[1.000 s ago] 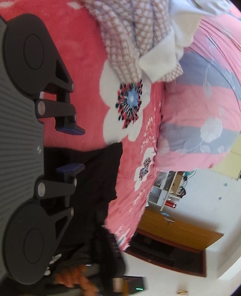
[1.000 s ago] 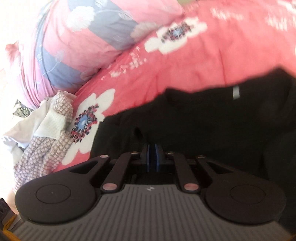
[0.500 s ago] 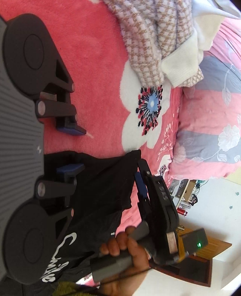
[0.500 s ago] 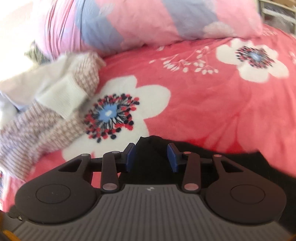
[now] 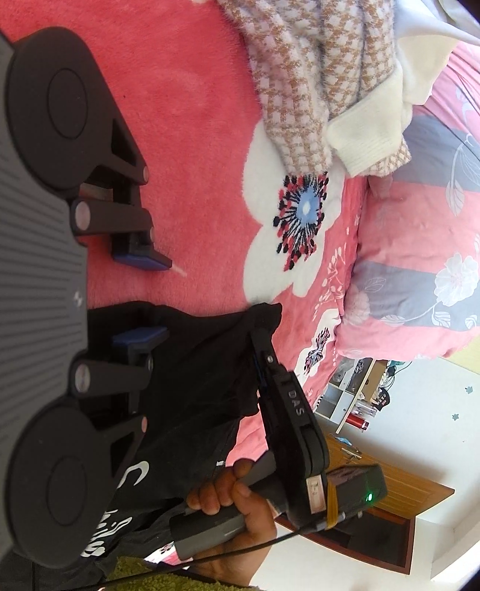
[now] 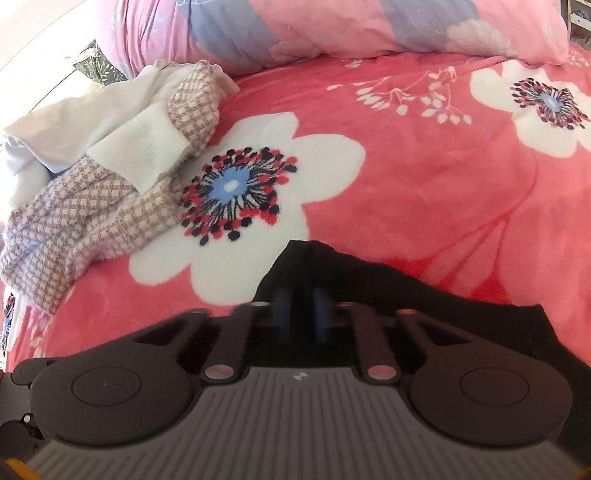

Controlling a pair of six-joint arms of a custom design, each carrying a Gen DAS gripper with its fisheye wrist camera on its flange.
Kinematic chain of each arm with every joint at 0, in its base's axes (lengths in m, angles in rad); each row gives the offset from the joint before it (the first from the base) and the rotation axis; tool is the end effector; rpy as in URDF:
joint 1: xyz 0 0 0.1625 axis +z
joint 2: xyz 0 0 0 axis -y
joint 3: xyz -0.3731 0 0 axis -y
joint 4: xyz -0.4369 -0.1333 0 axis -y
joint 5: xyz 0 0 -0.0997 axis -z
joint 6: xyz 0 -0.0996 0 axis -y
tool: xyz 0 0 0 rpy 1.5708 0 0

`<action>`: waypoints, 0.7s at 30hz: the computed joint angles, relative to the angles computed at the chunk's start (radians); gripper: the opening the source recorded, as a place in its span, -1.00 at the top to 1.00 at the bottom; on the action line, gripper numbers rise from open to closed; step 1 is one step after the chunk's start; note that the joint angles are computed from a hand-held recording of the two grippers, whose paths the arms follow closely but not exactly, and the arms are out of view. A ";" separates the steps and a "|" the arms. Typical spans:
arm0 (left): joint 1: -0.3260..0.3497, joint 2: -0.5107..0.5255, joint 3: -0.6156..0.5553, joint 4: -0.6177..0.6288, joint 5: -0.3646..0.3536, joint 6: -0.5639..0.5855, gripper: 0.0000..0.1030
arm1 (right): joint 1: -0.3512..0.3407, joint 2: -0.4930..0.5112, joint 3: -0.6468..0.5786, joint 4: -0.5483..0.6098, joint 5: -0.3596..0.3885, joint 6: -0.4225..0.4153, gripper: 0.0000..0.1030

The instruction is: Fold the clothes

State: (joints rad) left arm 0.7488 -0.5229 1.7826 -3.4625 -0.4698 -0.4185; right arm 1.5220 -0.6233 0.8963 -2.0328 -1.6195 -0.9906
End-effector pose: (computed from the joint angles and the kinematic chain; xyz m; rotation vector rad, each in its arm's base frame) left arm -0.2620 -0.5467 -0.0446 0.0083 2.2488 -1.3732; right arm 0.0873 -0.8455 0.1835 1.3541 -2.6751 0.2104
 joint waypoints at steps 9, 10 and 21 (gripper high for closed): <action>0.000 0.001 -0.001 -0.005 -0.002 0.000 0.33 | -0.040 -0.056 0.069 -0.123 0.081 0.066 1.00; 0.001 0.001 0.000 -0.007 -0.003 -0.001 0.33 | -0.043 -0.058 0.074 -0.139 0.079 0.070 1.00; 0.002 0.001 0.002 -0.018 -0.009 -0.002 0.33 | -0.089 -0.063 0.068 -0.217 0.187 0.312 0.91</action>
State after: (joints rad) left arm 0.7508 -0.5219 1.7849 -3.4807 -0.4790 -0.4201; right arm 1.4334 -0.6865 0.9643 -2.2495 -1.4321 -0.6787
